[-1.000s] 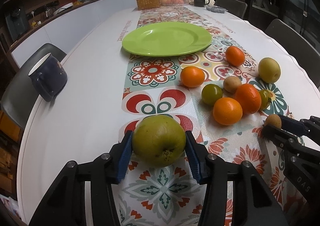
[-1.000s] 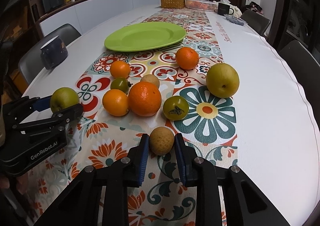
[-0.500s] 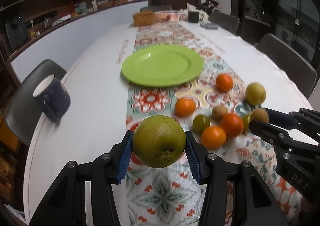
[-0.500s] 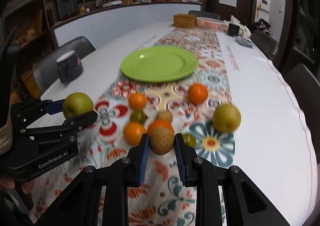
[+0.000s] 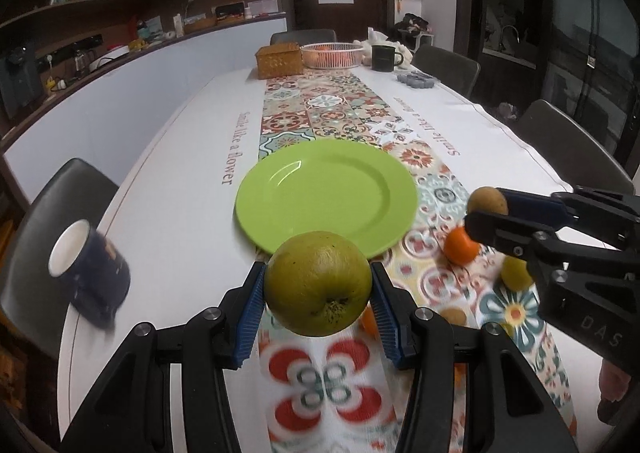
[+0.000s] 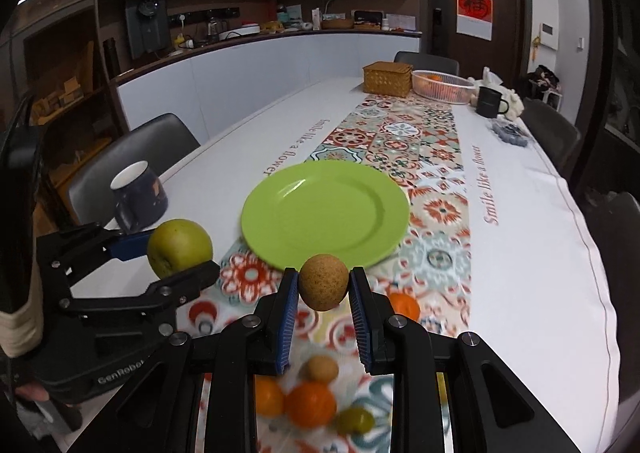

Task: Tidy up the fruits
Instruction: 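Carry both fruits onto the green plate and open both tools to release them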

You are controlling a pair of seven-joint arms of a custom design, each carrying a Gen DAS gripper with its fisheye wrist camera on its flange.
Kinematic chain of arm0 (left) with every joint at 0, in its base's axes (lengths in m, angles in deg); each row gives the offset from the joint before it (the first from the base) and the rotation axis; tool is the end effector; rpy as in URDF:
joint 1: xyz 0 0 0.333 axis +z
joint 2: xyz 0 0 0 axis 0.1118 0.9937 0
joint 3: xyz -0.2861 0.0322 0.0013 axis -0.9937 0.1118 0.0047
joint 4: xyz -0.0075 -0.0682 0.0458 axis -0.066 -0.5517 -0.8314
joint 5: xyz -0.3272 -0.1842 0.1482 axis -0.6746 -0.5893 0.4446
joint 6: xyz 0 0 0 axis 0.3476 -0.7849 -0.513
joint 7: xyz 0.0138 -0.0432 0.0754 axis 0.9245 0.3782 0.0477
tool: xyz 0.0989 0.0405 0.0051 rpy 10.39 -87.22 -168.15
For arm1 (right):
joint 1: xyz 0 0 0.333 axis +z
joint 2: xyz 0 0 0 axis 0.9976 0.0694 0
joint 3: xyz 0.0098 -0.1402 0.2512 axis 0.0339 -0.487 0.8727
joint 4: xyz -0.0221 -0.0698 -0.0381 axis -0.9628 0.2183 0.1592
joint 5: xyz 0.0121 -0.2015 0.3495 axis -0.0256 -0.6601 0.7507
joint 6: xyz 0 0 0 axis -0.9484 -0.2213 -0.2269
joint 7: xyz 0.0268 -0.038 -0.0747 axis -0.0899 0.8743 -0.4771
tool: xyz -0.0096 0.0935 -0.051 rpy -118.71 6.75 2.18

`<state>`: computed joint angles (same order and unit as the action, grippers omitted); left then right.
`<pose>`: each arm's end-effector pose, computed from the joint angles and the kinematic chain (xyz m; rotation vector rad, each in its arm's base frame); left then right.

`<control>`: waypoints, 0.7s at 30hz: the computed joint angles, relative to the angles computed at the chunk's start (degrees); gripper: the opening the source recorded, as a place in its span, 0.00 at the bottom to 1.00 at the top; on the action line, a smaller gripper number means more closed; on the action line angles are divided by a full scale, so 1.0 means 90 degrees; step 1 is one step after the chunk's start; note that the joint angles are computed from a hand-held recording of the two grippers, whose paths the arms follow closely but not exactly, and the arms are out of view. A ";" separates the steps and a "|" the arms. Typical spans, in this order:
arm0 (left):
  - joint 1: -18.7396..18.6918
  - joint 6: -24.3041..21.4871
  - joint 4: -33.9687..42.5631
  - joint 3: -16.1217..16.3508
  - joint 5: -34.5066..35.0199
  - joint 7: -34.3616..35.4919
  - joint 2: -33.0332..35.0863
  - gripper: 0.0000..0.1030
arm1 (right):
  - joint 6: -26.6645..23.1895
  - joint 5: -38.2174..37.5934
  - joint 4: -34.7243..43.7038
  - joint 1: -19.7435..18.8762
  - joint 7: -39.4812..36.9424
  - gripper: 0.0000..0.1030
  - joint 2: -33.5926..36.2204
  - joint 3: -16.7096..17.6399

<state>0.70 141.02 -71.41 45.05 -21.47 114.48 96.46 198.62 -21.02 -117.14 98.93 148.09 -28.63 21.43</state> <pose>0.5750 -0.1894 0.3996 -1.4404 2.0843 -0.8174 0.5614 0.1343 0.4172 -1.8608 1.5123 -0.5986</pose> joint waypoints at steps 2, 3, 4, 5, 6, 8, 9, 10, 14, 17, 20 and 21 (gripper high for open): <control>0.0085 -0.0178 0.0366 -0.0079 -0.0170 0.0198 0.0293 0.48 | -0.0270 0.0299 0.0442 -0.0039 -0.0262 0.26 0.0337 0.0031; 0.0109 -0.0250 0.0547 -0.0096 -0.0204 0.0263 0.0445 0.48 | -0.0439 0.0199 0.0661 -0.0024 -0.0146 0.26 0.0509 -0.0020; 0.0069 -0.0333 0.0738 -0.0040 -0.0123 0.0221 0.0601 0.48 | -0.0572 0.0212 0.0883 -0.0033 -0.0126 0.26 0.0690 -0.0031; 0.0039 -0.0400 0.0904 0.0008 -0.0049 0.0176 0.0743 0.48 | -0.0671 0.0232 0.1047 -0.0047 -0.0160 0.26 0.0824 -0.0028; 0.0045 -0.0476 0.1090 0.0013 -0.0029 0.0178 0.0905 0.48 | -0.0832 -0.0015 0.1310 0.0030 0.0068 0.26 0.1050 -0.0149; 0.0154 -0.0673 0.1445 -0.0100 -0.0155 0.0319 0.1208 0.48 | -0.1055 -0.0041 0.1668 0.0014 0.0147 0.26 0.1353 -0.0166; 0.0159 -0.0794 0.1633 -0.0105 -0.0170 0.0336 0.1360 0.48 | -0.1235 -0.0020 0.1875 -0.0001 0.0210 0.26 0.1516 -0.0174; 0.0202 -0.0896 0.1784 -0.0152 -0.0234 0.0397 0.1490 0.48 | -0.1397 0.0127 0.2078 -0.0082 0.0153 0.26 0.1676 -0.0106; 0.0174 -0.1211 0.2250 -0.0142 -0.0243 0.0497 0.1882 0.48 | -0.1824 0.0212 0.2618 -0.0141 0.0209 0.26 0.2106 -0.0109; 0.0097 -0.1314 0.2415 -0.0089 -0.0134 0.0526 0.2027 0.48 | -0.1992 0.0129 0.2856 -0.0112 0.0308 0.26 0.2318 -0.0163; 0.0139 -0.1451 0.2558 -0.0164 -0.0197 0.0643 0.2144 0.49 | -0.2018 0.0084 0.2973 -0.0105 0.0295 0.26 0.2439 -0.0171; 0.0165 -0.1516 0.2604 -0.0204 -0.0249 0.0703 0.2181 0.49 | -0.2013 0.0032 0.2997 -0.0079 0.0320 0.26 0.2464 -0.0199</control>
<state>2.19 127.37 -47.97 43.22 -23.71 120.80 116.09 180.50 -20.73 -90.17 98.21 150.97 -6.46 19.64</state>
